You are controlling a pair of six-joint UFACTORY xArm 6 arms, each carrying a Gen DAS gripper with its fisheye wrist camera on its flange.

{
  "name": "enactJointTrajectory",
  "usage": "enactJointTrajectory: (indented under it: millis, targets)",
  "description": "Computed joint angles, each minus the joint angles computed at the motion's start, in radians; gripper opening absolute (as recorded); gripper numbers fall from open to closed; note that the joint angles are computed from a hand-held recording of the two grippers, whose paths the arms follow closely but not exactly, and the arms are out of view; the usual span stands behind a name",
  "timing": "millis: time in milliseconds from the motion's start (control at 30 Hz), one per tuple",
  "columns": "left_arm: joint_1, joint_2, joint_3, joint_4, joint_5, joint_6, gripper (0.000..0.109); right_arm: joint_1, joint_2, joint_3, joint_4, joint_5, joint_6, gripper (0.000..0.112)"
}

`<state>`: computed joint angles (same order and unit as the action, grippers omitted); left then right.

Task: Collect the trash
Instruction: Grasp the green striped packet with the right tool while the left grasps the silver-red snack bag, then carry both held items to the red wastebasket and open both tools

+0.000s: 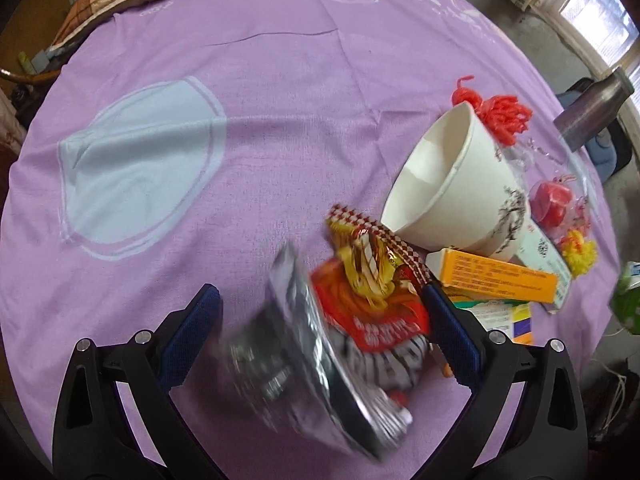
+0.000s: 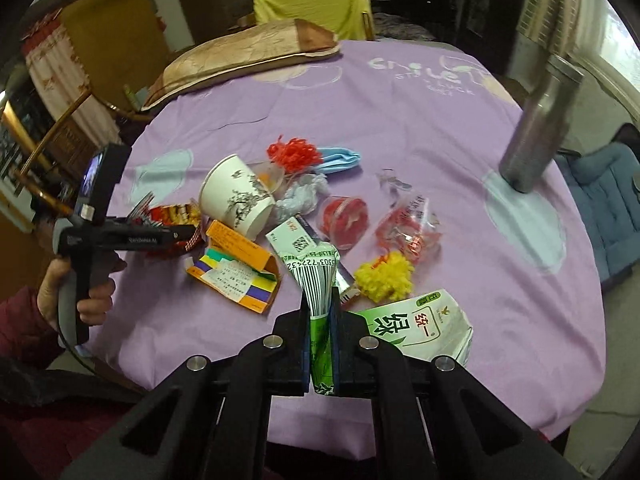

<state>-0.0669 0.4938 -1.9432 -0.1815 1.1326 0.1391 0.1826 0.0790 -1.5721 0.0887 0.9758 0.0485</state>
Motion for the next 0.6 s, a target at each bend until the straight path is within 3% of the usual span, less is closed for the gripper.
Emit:
enactJointTrajectory:
  millis: [133,367,600]
  targets:
    - [0.015,-0.024,0.025,-0.058,-0.021,0.028,0.062,-0.026,-0.042,0.05,0.009,-0.03,0.04,0.008]
    - [0.025,-0.105,0.023,-0.129,-0.046,0.076,0.059,-0.121,-0.105,0.126,0.123,-0.094,0.05,0.008]
    - [-0.072,-0.093,-0.096,-0.148,-0.019,0.13,0.059,-0.221,-0.213,0.264,0.162,-0.161,0.082,0.008]
